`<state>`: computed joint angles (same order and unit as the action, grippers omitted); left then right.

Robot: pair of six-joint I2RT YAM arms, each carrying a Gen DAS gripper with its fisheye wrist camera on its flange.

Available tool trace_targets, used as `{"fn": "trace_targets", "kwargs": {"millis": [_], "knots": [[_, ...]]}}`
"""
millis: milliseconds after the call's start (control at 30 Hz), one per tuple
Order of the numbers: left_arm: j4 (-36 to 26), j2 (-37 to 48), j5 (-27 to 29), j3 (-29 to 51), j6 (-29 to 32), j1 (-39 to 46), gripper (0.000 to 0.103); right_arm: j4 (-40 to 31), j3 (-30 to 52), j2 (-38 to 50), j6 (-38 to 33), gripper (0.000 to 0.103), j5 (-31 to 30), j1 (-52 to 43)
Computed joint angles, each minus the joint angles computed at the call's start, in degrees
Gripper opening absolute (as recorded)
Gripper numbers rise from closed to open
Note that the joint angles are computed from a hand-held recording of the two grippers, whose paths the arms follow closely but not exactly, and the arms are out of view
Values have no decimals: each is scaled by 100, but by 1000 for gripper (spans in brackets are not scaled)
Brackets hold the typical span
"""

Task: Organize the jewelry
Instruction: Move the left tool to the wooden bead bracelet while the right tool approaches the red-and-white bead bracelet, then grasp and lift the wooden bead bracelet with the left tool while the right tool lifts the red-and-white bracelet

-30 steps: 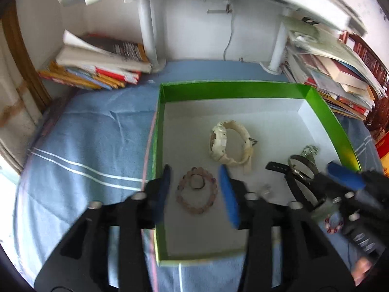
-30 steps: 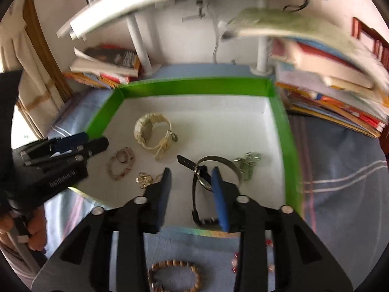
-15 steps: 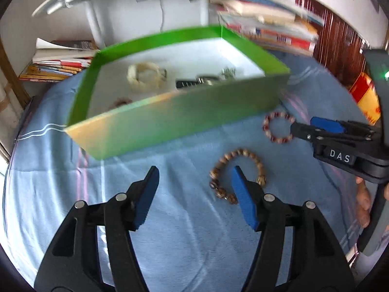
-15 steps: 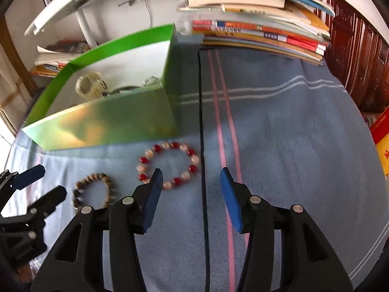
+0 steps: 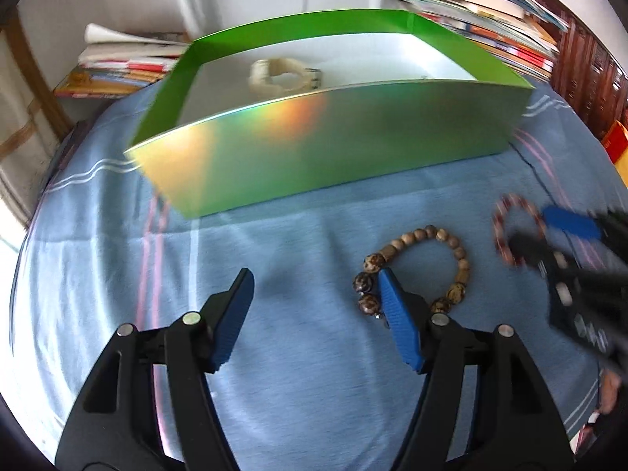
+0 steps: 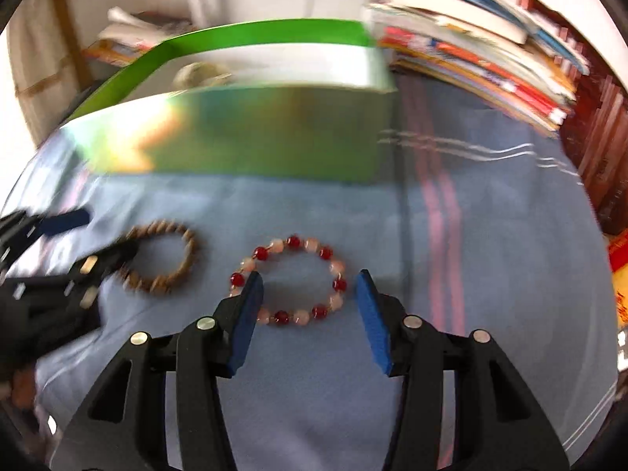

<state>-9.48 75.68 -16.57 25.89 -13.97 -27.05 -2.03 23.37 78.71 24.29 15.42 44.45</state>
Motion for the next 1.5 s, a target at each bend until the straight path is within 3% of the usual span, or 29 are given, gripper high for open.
{"fn": "trace_targets", "kwargs": {"millis": [133,367,700,800,933,1000,1233,1500], "knots": [[-79,-455,-18,-312,155,439,69,-66,-228,-381,182,56,-272,614],[-555,-1362,188,-586,437,1208,68,-388,-258,-749,523,56,157,723],[-366,-1104,266,-598,377,1080,68,-126,-215,-335,650,55,201,933],[-391,-1123,210,-620,273,878,68,-138,-163,-221,700,49,402,1145],[-435,-1142,193,-625,180,595,67,-52,-174,-199,679,20,542,1227],[-459,-1151,196,-625,140,436,67,51,-237,-249,677,12,515,1141],[-521,-1181,242,-607,157,275,67,90,-258,-286,724,9,436,1046],[-467,-955,-461,-530,-203,-101,63,67,-249,-267,731,12,506,1105]]}}
